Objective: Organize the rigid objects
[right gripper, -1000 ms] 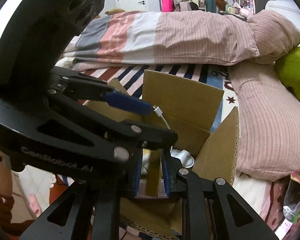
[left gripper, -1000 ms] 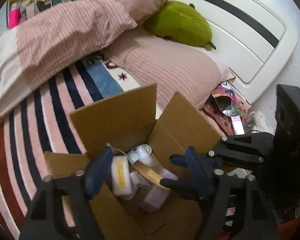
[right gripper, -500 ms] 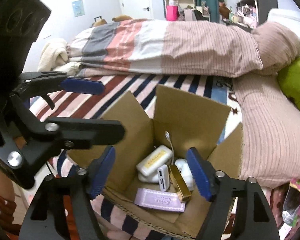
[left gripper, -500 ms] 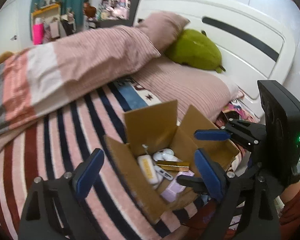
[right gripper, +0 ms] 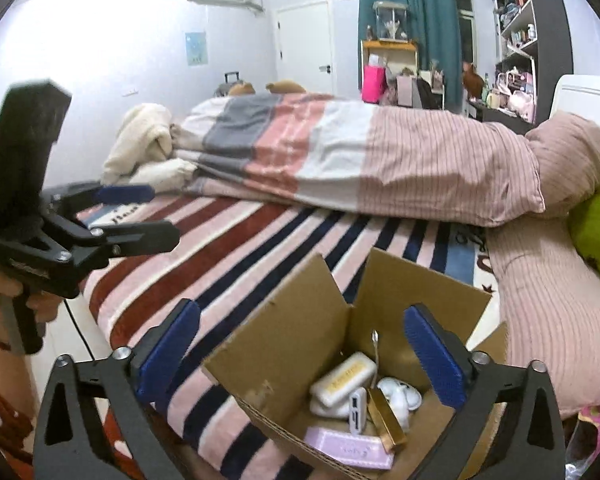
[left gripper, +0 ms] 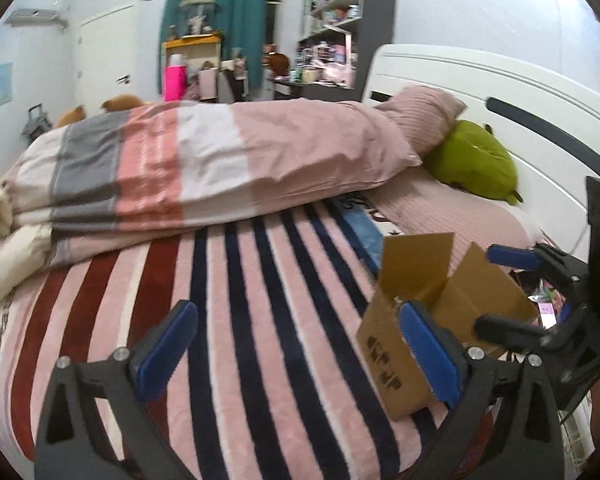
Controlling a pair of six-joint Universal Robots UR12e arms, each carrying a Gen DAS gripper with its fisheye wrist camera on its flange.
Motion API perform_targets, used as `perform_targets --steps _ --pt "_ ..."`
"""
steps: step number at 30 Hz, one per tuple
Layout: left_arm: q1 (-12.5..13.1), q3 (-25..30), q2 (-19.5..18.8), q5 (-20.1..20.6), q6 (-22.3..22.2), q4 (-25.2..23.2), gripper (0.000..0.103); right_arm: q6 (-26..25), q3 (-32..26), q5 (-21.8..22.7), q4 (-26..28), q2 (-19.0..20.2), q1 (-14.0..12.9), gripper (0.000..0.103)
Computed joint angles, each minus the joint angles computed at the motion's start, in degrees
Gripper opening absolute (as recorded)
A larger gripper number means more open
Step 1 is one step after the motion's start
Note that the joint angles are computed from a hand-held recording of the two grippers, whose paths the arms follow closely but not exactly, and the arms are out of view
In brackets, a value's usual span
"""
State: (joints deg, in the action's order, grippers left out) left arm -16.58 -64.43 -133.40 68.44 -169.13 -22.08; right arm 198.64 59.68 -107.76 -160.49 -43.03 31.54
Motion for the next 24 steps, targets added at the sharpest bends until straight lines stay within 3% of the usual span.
perform_targets --steps 11,24 --pt "0.67 -2.13 0.39 2.88 -3.52 2.53 0.1 3.71 -0.52 -0.65 0.45 0.5 -0.05 0.103" --pt "0.33 -2.25 0.58 4.47 -3.35 3.34 0.1 2.69 -0.12 -0.26 0.16 0.4 -0.16 0.103"
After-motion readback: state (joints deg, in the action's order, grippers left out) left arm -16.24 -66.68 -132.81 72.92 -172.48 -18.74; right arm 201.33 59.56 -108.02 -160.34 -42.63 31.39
